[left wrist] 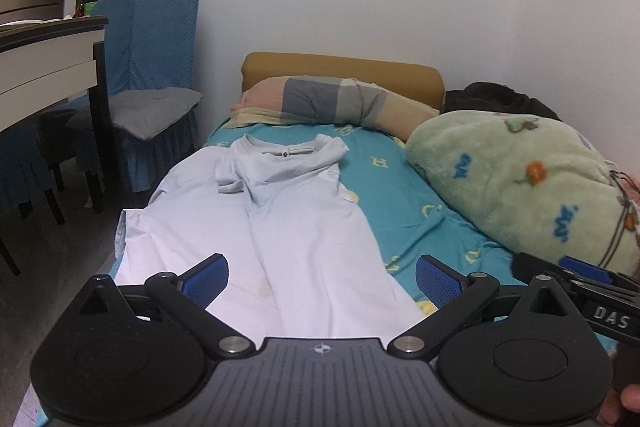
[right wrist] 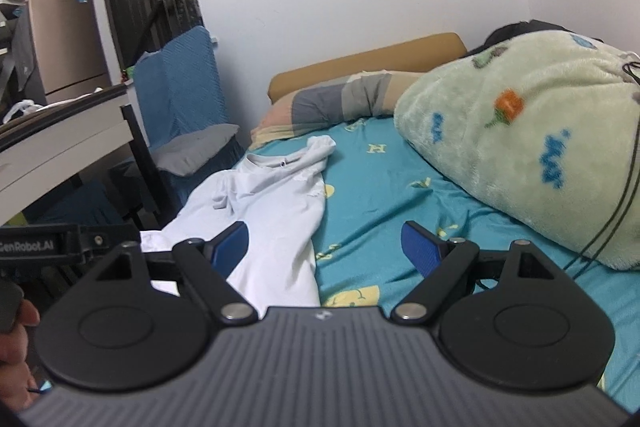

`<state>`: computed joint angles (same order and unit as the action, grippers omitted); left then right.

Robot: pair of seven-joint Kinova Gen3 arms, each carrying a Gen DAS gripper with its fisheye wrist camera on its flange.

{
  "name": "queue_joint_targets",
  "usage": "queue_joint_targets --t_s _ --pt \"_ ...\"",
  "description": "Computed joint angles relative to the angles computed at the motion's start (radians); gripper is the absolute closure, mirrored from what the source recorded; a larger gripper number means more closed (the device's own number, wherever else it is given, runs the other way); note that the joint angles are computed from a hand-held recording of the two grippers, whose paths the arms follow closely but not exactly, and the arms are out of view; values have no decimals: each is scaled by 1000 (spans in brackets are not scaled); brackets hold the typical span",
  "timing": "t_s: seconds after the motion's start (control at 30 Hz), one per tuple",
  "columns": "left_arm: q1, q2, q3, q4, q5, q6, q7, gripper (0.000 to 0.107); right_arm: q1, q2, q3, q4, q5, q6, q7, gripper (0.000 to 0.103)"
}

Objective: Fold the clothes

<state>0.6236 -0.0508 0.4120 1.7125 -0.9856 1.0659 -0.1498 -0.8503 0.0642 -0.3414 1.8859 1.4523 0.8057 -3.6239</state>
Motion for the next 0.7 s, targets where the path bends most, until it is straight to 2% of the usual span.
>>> queue_joint_targets --t_s 0.13,0.23,0.37,0.57,0.7 --pt "-15 -5 -18 3 23 -18 -21 6 -17 8 -8 -17 -19 43 -1 18" --pt "-38 -30 -29 11 64 -53 -39 7 -42 27 -14 -57 -57 94 45 18" --pt "-78 -75 -14 28 100 -78 -70 6 -77 48 -7 -113 -93 130 92 18" --pt "-152 -153 0 50 159 -92 -145 6 -99 65 16 -191 -132 124 54 18" --pt "-205 -186 -2 53 212 -77 -191 6 -122 95 29 -239 -150 121 136 18"
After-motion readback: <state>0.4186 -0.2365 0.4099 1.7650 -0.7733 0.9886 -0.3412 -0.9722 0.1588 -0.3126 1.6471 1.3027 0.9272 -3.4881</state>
